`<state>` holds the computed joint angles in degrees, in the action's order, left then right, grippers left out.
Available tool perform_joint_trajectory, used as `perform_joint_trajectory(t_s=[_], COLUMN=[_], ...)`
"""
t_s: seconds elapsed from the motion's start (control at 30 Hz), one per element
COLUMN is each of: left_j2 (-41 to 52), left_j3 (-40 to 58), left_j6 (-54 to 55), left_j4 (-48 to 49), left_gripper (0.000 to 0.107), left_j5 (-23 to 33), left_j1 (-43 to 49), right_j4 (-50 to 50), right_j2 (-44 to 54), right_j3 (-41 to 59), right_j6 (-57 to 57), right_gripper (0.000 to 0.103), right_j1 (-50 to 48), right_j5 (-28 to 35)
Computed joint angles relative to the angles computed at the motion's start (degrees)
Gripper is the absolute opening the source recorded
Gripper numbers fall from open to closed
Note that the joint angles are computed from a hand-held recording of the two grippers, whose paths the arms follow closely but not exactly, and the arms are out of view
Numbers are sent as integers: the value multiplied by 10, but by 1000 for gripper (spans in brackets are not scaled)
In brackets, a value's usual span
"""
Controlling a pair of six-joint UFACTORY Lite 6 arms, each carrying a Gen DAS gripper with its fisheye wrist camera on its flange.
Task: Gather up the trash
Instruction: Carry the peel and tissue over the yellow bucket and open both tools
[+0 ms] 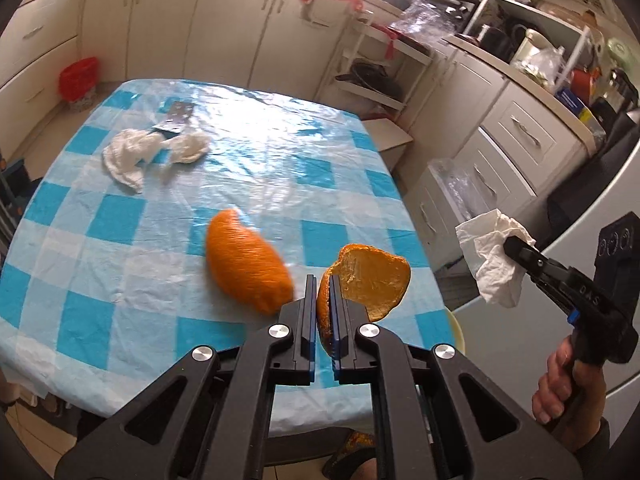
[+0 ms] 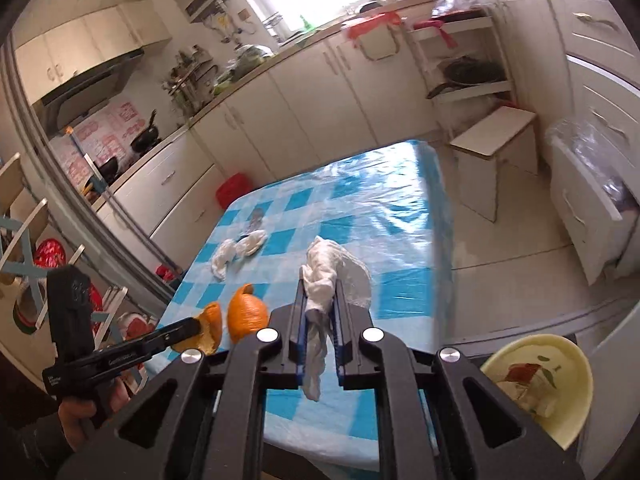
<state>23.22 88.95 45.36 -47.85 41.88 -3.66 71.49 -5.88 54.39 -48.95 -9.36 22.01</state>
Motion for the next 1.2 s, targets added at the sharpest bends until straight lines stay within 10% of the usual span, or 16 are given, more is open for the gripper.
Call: perform_joint_trajectory(t_s=[0.2,0.77,1.0,1.2], left_j2=[2,189,291,334], left_j3=[-7,107,222,291], left_j6=[-43,-231,-331,-365], left_j4=[21,156,244,272], left_gripper=[5,5,6,32], left_j5=[-34,-117,-90,-57], left_j1=[-137,-364,-410,-437], right_j4=[-164,-406,-432,-318], right_j2=[29,235,230,177], right_j3=[-8,86,96,67], right_j6=[99,250,306,225], right_gripper=[14,24,65,70], right_j1=[-173,-191,-207,-242], right_j5=[84,76,74,46])
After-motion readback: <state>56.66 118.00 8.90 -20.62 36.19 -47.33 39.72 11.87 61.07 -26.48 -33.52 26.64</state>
